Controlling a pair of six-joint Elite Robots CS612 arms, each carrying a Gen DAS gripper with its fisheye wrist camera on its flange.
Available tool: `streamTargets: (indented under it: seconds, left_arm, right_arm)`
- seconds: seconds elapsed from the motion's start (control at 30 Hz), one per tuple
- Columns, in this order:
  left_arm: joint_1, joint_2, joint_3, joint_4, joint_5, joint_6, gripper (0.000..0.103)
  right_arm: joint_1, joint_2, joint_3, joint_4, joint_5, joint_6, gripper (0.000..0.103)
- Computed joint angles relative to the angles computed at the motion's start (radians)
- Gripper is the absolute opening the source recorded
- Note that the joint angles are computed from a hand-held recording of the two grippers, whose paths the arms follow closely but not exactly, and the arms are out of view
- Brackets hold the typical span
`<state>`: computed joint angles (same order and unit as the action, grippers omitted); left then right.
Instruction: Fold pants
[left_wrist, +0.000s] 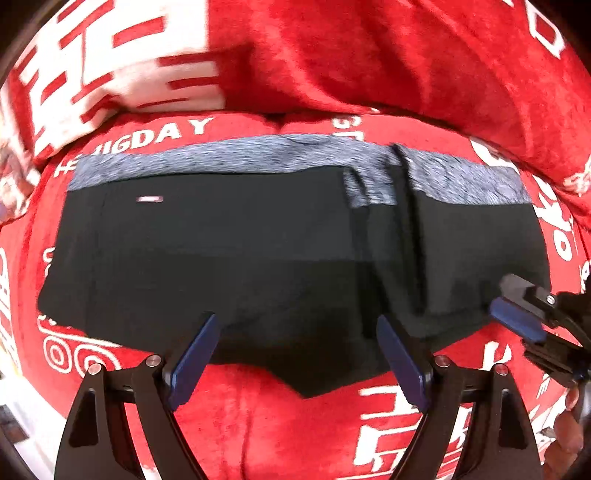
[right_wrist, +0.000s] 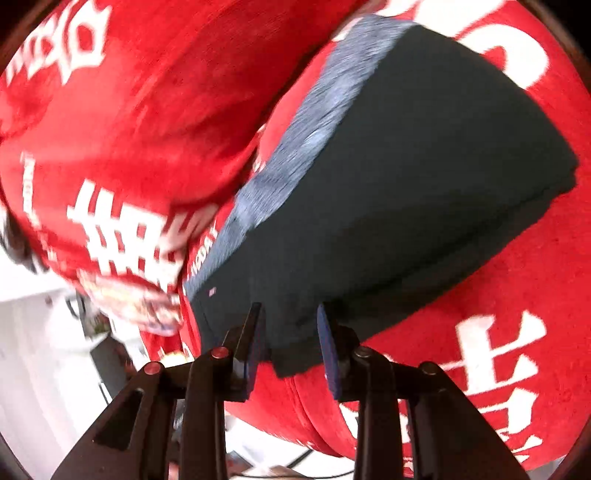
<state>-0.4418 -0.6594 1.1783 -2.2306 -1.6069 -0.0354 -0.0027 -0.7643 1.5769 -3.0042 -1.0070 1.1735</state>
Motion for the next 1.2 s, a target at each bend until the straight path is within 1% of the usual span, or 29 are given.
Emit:
streamTargets:
  seconds: [0.03, 0.1, 0.2, 0.27, 0.33, 0.37, 0.4, 0.43, 0.5, 0.53, 0.57, 0.6, 0.7, 0.77, 0.8, 0.83, 0.87, 0.9, 0.93, 0.97, 1.0, 1.03, 1.07, 1.13, 1.17, 1.2]
  left_arm:
    - [-0.003, 0.004, -0.001, 0.005, 0.002, 0.007, 0.088]
    - [-0.016, 0.018, -0.003, 0.024, 0.044, 0.011, 0.088]
    - [-0.015, 0.031, -0.012, 0.028, 0.055, -0.021, 0.088]
    - [-0.009, 0.041, -0.029, 0.054, 0.04, -0.034, 0.088]
    - [-0.008, 0.045, -0.037, 0.069, 0.051, -0.039, 0.088]
    - [-0.008, 0.046, -0.038, 0.068, 0.054, -0.032, 0.088]
    - [-0.009, 0.044, -0.035, 0.064, 0.058, -0.029, 0.088]
    - [-0.009, 0.041, -0.03, 0.059, 0.064, -0.026, 0.088]
    - [-0.008, 0.031, -0.012, 0.034, 0.069, -0.02, 0.088]
    - [-0.009, 0.031, -0.011, 0.03, 0.071, -0.022, 0.088]
    - [-0.007, 0.03, -0.007, 0.029, 0.074, -0.024, 0.088]
    - [-0.005, 0.03, -0.01, 0.036, 0.077, -0.026, 0.088]
    - [0.0, 0.028, -0.013, 0.05, 0.091, -0.043, 0.088]
    - [0.003, 0.013, 0.006, 0.023, 0.117, -0.036, 0.088]
    - [0.003, 0.006, 0.014, 0.009, 0.123, -0.034, 0.088]
    - [0.002, 0.004, 0.008, 0.008, 0.124, -0.037, 0.088]
    - [0.004, 0.001, 0.002, 0.007, 0.12, -0.038, 0.088]
    - [0.005, 0.0, -0.003, 0.005, 0.115, -0.038, 0.088]
    - [0.005, -0.001, -0.009, 0.001, 0.111, -0.038, 0.088]
    - [0.002, 0.001, -0.02, -0.005, 0.107, -0.034, 0.088]
    - [-0.003, 0.006, -0.036, -0.005, 0.105, -0.03, 0.088]
    - [-0.006, 0.014, -0.058, 0.0, 0.1, -0.026, 0.088]
    - [-0.013, 0.022, -0.077, -0.005, 0.088, -0.02, 0.088]
    - [-0.02, 0.042, -0.113, -0.006, 0.066, -0.011, 0.088]
    - [-0.027, 0.052, -0.129, -0.006, 0.059, -0.006, 0.088]
    - [-0.037, 0.065, -0.148, -0.005, 0.053, 0.0, 0.088]
  right_arm:
    - [-0.003, 0.003, 0.006, -0.013, 0.004, 0.037, 0.033]
    - [-0.006, 0.012, 0.017, -0.057, 0.007, 0.107, 0.033]
    - [-0.005, 0.018, 0.03, -0.097, -0.004, 0.159, 0.033]
    - [-0.005, 0.022, 0.031, -0.112, -0.013, 0.186, 0.033]
    - [-0.006, 0.029, 0.024, -0.11, -0.023, 0.198, 0.033]
    - [-0.007, 0.032, 0.021, -0.111, -0.027, 0.209, 0.028]
    - [-0.009, 0.034, 0.019, -0.108, -0.029, 0.216, 0.017]
    - [-0.01, 0.033, 0.012, -0.082, -0.035, 0.215, 0.006]
    - [-0.009, 0.029, 0.008, -0.085, -0.031, 0.204, 0.005]
    - [-0.007, 0.023, 0.006, -0.085, -0.025, 0.172, 0.005]
    - [-0.001, 0.014, 0.003, -0.054, -0.024, 0.125, 0.005]
    - [0.004, 0.011, 0.001, -0.029, -0.023, 0.105, 0.005]
    - [0.014, 0.036, -0.01, -0.019, -0.003, 0.14, 0.005]
    - [0.018, 0.053, -0.025, -0.004, -0.004, 0.143, 0.005]
    - [0.017, 0.053, -0.025, -0.003, -0.002, 0.141, 0.005]
    - [0.015, 0.048, -0.031, 0.024, 0.008, 0.115, 0.007]
    - [0.011, 0.04, -0.037, 0.069, 0.037, 0.056, 0.012]
    - [0.004, 0.028, -0.045, 0.134, 0.081, -0.033, 0.015]
    - [0.0, 0.013, -0.044, 0.181, 0.103, -0.111, 0.022]
    - [-0.003, -0.004, -0.044, 0.22, 0.101, -0.186, 0.024]
    - [-0.006, -0.023, -0.039, 0.251, 0.077, -0.253, 0.024]
    - [-0.011, -0.049, -0.033, 0.281, 0.022, -0.329, 0.024]
    - [-0.015, -0.064, -0.029, 0.29, -0.03, -0.364, 0.024]
    - [-0.026, -0.087, -0.027, 0.306, -0.163, -0.399, 0.024]
    - [-0.034, -0.089, -0.038, 0.333, -0.223, -0.408, 0.024]
    - [-0.042, -0.086, -0.049, 0.356, -0.258, -0.413, 0.024]
